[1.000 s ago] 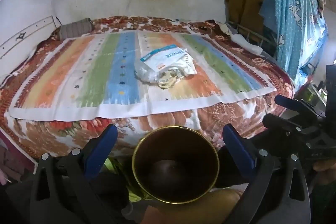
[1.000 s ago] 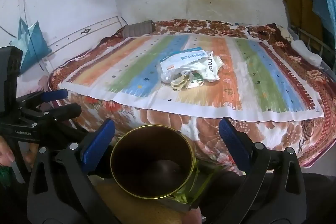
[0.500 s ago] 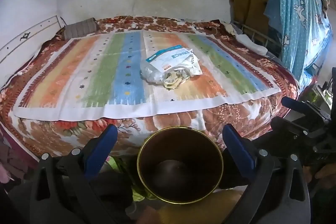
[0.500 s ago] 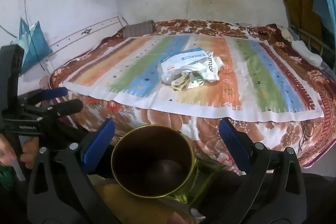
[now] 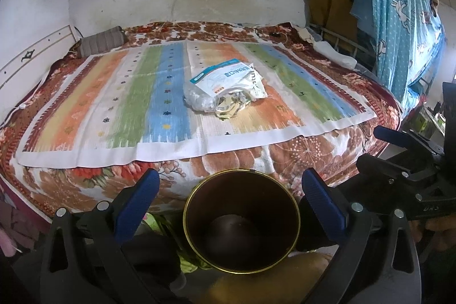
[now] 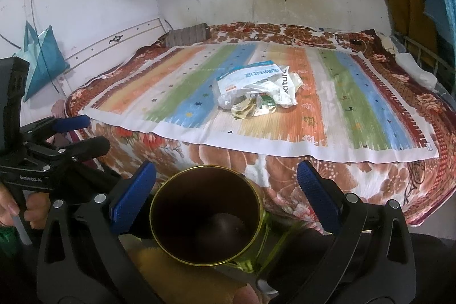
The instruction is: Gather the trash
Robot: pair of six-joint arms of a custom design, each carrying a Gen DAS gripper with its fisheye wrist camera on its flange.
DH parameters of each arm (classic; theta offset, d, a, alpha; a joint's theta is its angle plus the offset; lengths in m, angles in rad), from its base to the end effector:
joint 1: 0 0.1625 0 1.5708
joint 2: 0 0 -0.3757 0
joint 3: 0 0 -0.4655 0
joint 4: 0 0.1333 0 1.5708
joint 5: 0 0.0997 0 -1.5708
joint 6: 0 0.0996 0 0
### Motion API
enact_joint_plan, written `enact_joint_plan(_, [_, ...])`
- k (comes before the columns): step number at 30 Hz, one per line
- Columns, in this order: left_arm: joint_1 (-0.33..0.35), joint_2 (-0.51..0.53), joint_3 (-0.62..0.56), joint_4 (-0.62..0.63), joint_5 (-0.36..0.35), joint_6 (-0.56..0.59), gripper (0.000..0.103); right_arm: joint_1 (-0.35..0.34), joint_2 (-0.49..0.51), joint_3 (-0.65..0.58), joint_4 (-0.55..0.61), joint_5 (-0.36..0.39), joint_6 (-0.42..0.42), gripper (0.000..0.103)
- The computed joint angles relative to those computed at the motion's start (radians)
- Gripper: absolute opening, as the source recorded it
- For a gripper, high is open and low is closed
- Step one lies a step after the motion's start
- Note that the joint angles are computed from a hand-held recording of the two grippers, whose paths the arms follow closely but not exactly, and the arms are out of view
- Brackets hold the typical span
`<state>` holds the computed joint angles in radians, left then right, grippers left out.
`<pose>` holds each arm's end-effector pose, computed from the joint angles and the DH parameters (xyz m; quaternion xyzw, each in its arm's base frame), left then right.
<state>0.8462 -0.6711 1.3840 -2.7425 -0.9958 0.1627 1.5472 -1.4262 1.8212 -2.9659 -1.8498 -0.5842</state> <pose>-0.3718 -0.7029 0.0609 0.3426 0.8711 -0.2861 0.2048 0.0913 -0.6206 0.3873 0.1763 -0.8536 0.4165 0.2585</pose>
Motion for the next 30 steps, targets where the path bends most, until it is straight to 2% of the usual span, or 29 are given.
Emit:
enact_joint_plan(7, [-0.005, 0.001, 0.007, -0.05, 0.031, 0.007, 0.097, -0.009, -0.012, 0.009, 0.008, 0.033, 0.005, 0.094])
enact_joint_plan(24, [0.0, 0.005, -0.004, -0.026, 0.014, 0.014, 0.097, -0.009, -0.011, -0.002, 0.042, 0.022, 0.018, 0.094])
enact_joint_plan(30, [0.001, 0.01, -0.014, -0.01, 0.011, 0.004, 0.097, 0.001, 0.003, -0.016, 0.04, -0.004, 0.005, 0.094])
